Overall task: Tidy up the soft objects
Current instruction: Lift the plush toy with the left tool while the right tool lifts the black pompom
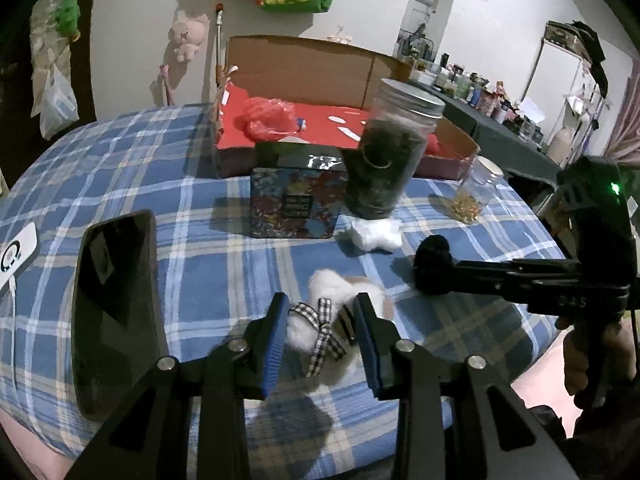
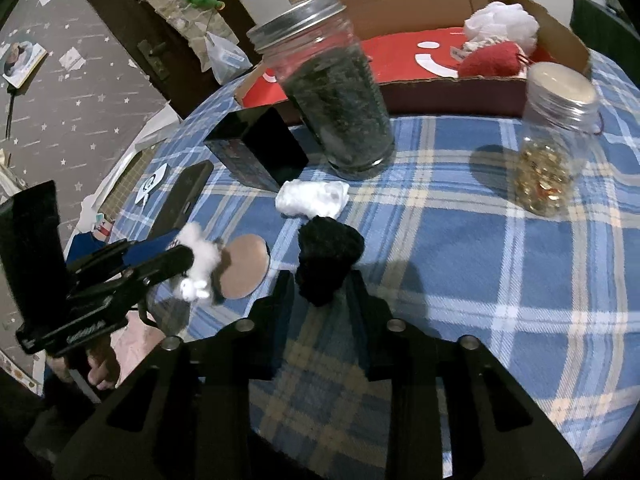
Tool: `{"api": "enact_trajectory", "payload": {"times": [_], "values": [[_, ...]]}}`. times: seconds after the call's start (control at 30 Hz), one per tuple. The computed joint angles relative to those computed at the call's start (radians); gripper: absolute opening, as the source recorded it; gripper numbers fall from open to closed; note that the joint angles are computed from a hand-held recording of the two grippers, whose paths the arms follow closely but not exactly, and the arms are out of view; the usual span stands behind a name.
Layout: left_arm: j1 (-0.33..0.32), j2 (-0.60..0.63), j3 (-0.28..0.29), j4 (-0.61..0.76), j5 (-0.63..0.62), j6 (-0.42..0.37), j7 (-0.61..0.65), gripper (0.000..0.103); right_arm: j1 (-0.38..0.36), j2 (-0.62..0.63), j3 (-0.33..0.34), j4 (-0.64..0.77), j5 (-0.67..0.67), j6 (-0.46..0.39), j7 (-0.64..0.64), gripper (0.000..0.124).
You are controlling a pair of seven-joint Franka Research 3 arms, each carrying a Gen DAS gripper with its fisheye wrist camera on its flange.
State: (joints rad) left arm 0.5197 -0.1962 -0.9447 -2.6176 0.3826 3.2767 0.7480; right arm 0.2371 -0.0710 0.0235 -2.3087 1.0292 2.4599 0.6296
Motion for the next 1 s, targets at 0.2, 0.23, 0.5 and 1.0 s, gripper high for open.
{"api": "enact_trajectory", "payload": {"times": [0.2,0.23,0.5,1.0], "values": [[0.036,-0.009,-0.033,0.001,0.008,-0.003,-0.017,0.035,-0.014,0.005,-0.018,0.007,0.027,-0.044,-0.002,0.026],[0.041,-0.011,-0.038,0.002,0.01,-0.002,-0.018,0.035,-0.019,0.014,-0.021,0.018,0.043,-0.069,0.0,0.026],[0.059,-0.015,-0.053,0.009,0.036,-0.015,-0.039,0.035,-0.013,0.068,0.014,0.056,0.011,-0.02,0.056,0.026],[0.091,-0.004,-0.073,0.019,0.074,-0.012,-0.065,0.035,-0.01,0.018,0.01,0.032,0.025,-0.007,0.0,0.021]]}}
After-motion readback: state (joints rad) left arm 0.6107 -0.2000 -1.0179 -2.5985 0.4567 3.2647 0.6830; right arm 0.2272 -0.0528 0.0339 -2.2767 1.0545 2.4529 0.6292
